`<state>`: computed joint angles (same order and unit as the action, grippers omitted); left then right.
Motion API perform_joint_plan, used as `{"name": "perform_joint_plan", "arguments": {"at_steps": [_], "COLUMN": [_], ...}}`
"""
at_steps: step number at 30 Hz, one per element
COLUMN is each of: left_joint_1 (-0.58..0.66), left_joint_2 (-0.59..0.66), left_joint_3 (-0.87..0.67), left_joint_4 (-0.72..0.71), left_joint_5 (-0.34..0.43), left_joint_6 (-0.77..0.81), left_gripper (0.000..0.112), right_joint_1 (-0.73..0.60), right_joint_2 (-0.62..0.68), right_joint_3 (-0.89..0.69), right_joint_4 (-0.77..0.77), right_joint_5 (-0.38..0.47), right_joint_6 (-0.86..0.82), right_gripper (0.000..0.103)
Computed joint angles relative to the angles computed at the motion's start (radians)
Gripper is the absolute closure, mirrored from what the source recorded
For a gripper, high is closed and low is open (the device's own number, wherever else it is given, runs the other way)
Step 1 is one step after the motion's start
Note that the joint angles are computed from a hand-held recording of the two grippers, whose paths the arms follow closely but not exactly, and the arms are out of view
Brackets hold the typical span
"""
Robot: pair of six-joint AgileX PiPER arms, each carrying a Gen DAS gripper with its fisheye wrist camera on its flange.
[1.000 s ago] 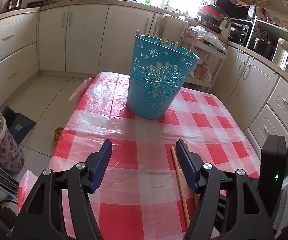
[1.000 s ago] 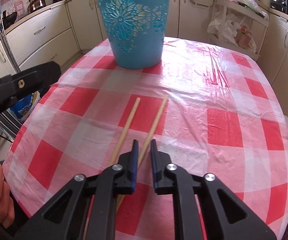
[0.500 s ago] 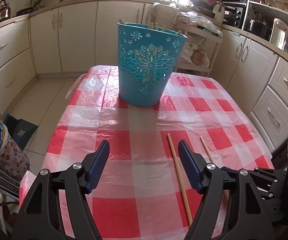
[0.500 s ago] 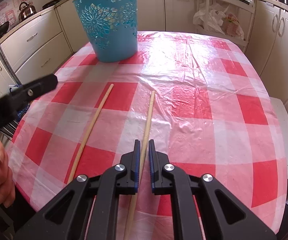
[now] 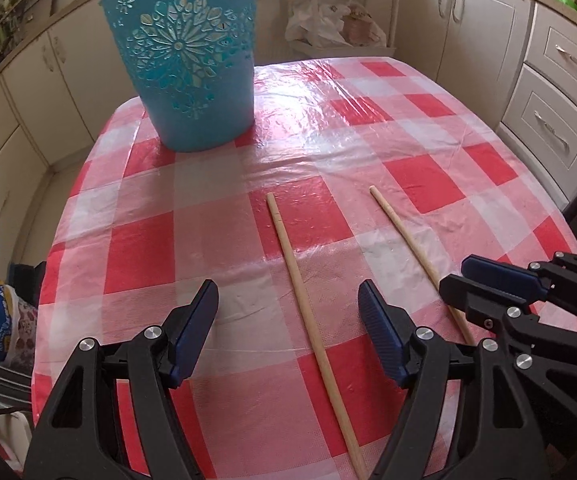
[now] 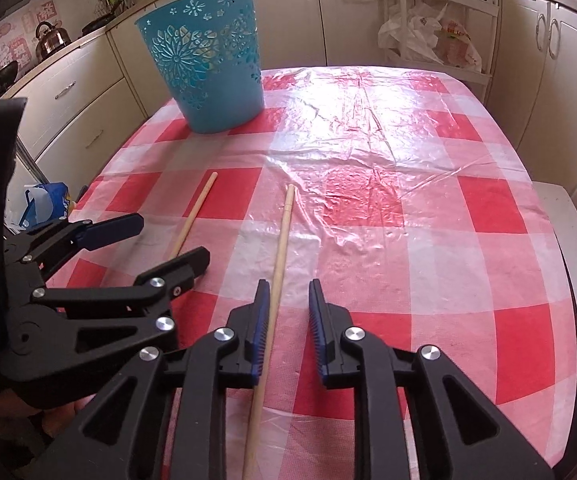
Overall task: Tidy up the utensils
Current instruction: 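Grasp a chopstick with the right gripper while the left gripper grasps another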
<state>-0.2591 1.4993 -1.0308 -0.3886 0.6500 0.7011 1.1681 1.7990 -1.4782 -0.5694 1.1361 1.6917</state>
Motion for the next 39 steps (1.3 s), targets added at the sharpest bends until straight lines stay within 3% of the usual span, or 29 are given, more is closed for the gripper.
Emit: {"name": "perform_joint_plan", "arguments": {"at_steps": [2,3,4,6,12,14,15,16,17,21,22,23,24,25,31,33,34,38,39], "left_joint_1": [0.025,0.031,0.043,0.069,0.176,0.165,0.149,0.137,0.121,0.063,0.054,0.052,0.055,0.062,0.166,0.189,0.198,0.196,0.188], "left_joint_2": [-0.001,-0.004,0.002,0.014,0.055,0.063,0.063,0.065,0.070,0.098,0.107,0.112,0.105,0.100,0.070,0.073,0.079,0.090,0.085], "left_joint_3": [0.002,0.003,-0.010,-0.028,-0.106,-0.121,-0.125,-0.128,-0.136,-0.162,-0.162,-0.155,-0.140,-0.133,-0.104,-0.112,-0.123,-0.126,-0.118], "left_joint_4": [-0.083,-0.092,-0.103,-0.120,-0.159,-0.135,-0.109,-0.091,-0.079,-0.024,-0.018,-0.024,-0.047,-0.069,-0.184,-0.185,-0.173,-0.147,-0.139], "left_joint_5": [0.022,0.020,0.042,0.076,0.260,0.248,0.220,0.196,0.176,0.128,0.120,0.109,0.092,0.093,0.133,0.154,0.167,0.158,0.146], "left_joint_6": [0.089,0.104,0.113,0.124,0.147,0.129,0.104,0.086,0.075,0.048,0.053,0.070,0.101,0.133,0.170,0.152,0.132,0.115,0.115], "left_gripper": [0.062,0.087,0.102,0.107,0.106,0.092,0.070,0.062,0.060,0.063,0.080,0.087,0.107,0.108,0.108,0.107,0.106,0.091,0.089], "right_joint_1": [-0.002,-0.004,-0.009,-0.020,-0.058,-0.056,-0.060,-0.063,-0.066,-0.090,-0.090,-0.089,-0.087,-0.087,-0.078,-0.083,-0.080,-0.070,-0.069], "right_joint_2": [0.003,0.007,0.014,0.032,0.102,0.104,0.100,0.099,0.100,0.110,0.119,0.122,0.123,0.117,0.091,0.102,0.113,0.128,0.127], "right_joint_3": [-0.008,-0.016,-0.029,-0.056,-0.137,-0.141,-0.135,-0.135,-0.139,-0.155,-0.168,-0.175,-0.176,-0.169,-0.159,-0.182,-0.194,-0.205,-0.204], "right_joint_4": [-0.006,-0.009,-0.010,-0.010,0.026,0.032,0.038,0.044,0.045,0.066,0.067,0.069,0.070,0.075,0.086,0.110,0.111,0.102,0.100], "right_joint_5": [0.004,0.006,0.009,0.015,0.046,0.037,0.024,0.020,0.024,0.029,0.037,0.040,0.035,0.021,0.018,0.037,0.051,0.067,0.069], "right_joint_6": [-0.006,-0.012,-0.025,-0.056,-0.177,-0.197,-0.201,-0.204,-0.207,-0.245,-0.262,-0.271,-0.273,-0.275,-0.253,-0.289,-0.301,-0.308,-0.306], "right_gripper": [0.079,0.078,0.077,0.076,0.073,0.080,0.085,0.085,0.085,0.085,0.085,0.085,0.091,0.095,0.095,0.076,0.072,0.075,0.087]}}
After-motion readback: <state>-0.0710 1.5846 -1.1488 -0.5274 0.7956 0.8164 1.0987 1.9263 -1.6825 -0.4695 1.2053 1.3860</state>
